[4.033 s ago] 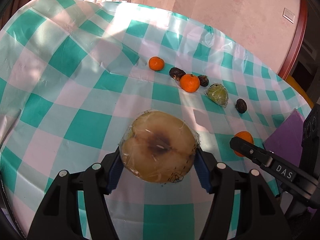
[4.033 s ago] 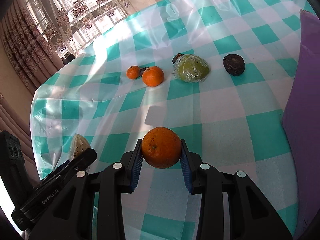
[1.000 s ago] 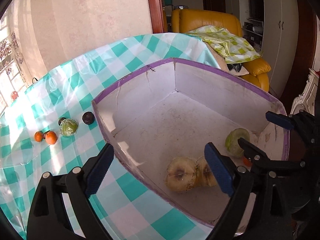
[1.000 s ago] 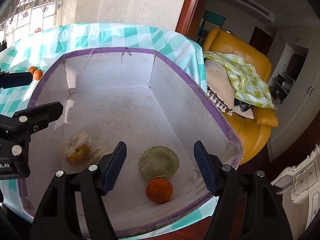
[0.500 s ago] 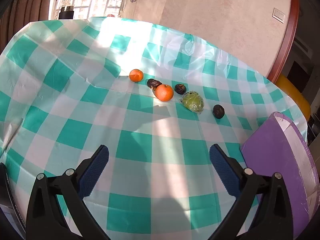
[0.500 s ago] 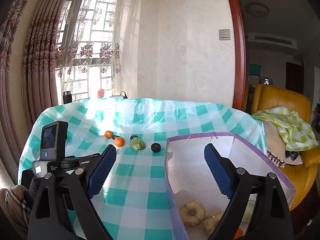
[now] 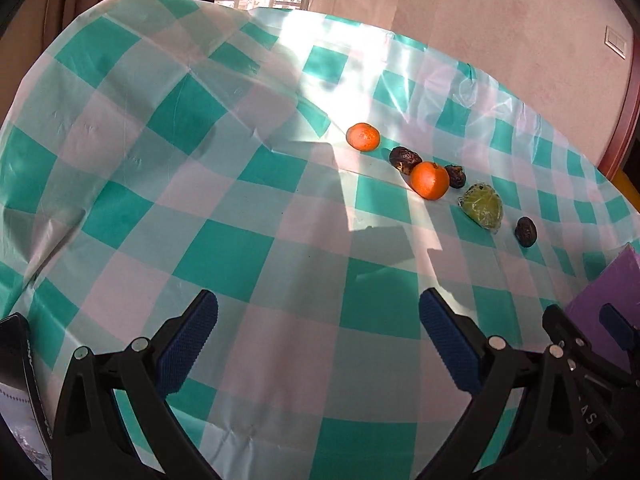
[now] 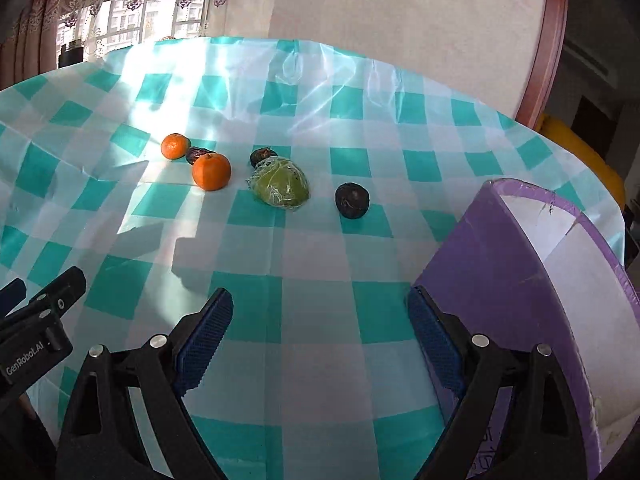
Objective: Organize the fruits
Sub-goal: 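Grasp the dark round fruit with the right tool while the left grasps an orange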
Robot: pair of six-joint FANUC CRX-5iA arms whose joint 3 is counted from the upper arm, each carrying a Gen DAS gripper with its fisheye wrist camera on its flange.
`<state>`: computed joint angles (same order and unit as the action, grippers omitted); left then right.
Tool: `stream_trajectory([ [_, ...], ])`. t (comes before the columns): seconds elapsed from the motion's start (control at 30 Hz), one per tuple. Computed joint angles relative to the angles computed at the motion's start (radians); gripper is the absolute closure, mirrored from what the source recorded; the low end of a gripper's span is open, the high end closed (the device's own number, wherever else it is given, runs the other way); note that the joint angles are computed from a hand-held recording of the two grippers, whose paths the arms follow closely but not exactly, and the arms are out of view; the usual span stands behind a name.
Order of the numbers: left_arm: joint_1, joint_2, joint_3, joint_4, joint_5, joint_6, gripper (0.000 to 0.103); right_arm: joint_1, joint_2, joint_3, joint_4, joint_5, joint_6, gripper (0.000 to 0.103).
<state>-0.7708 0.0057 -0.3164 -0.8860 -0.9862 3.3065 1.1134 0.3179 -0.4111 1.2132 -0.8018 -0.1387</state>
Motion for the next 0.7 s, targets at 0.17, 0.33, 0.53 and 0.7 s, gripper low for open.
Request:
stream_trajectory([
  [0.17,0.004,-0.002,-0.008,0.0,0.038,-0.031,0.002,-0.053,0.215,0.302,-0.155,-0.158,0.249,0.027],
  [0.33,0.048,-0.039,-0.058,0.016,0.114,0.022,0.002,-0.128,0.298,0.459,-0.278,-0.13,0.293,0.034],
  [0.53,0.051,-0.049,-0.07,0.018,0.146,0.006,0.002,-0.202,0.295,0.461,-0.406,0.057,0.311,0.038],
  [0.7,0.059,-0.045,-0.068,0.029,0.146,-0.003,0.002,-0.222,0.232,0.352,-0.359,0.241,0.271,0.065],
])
